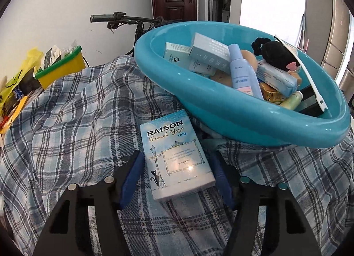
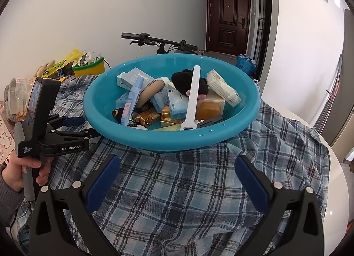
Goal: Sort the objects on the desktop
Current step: 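Lower the open left gripper around the RAISON box on the shirt, then close the left gripper on the RAISON box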
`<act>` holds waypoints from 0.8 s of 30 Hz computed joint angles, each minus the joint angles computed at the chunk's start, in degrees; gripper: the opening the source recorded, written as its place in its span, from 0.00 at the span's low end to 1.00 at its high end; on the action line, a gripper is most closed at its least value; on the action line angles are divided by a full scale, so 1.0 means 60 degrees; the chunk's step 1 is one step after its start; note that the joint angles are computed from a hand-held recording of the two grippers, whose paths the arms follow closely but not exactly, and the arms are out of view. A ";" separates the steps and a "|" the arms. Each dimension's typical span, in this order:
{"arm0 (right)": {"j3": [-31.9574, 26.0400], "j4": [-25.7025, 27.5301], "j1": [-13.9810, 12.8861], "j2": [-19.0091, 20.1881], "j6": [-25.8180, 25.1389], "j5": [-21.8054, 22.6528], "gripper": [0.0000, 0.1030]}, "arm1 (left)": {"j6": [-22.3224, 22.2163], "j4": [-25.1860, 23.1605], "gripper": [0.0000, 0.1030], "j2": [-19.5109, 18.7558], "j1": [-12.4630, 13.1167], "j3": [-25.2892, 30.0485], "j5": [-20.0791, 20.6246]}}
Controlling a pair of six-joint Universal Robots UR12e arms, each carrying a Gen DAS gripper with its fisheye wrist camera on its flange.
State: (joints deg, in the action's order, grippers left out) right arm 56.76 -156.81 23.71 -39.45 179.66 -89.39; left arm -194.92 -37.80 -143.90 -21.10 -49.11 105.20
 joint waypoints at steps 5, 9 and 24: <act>0.0012 -0.0044 0.0001 -0.0004 -0.0022 -0.0009 1.00 | 0.0355 0.0230 0.43 0.0129 0.0041 -0.0137 -0.0310; -0.0012 0.0006 -0.0003 0.0008 0.0009 0.0010 1.00 | 0.0026 0.0296 0.72 0.0182 0.0208 -0.0254 -0.1177; -0.0028 0.0055 -0.0003 0.0015 0.0020 -0.0032 1.00 | -0.1002 0.0801 0.59 0.0231 0.0561 -0.0545 -0.2498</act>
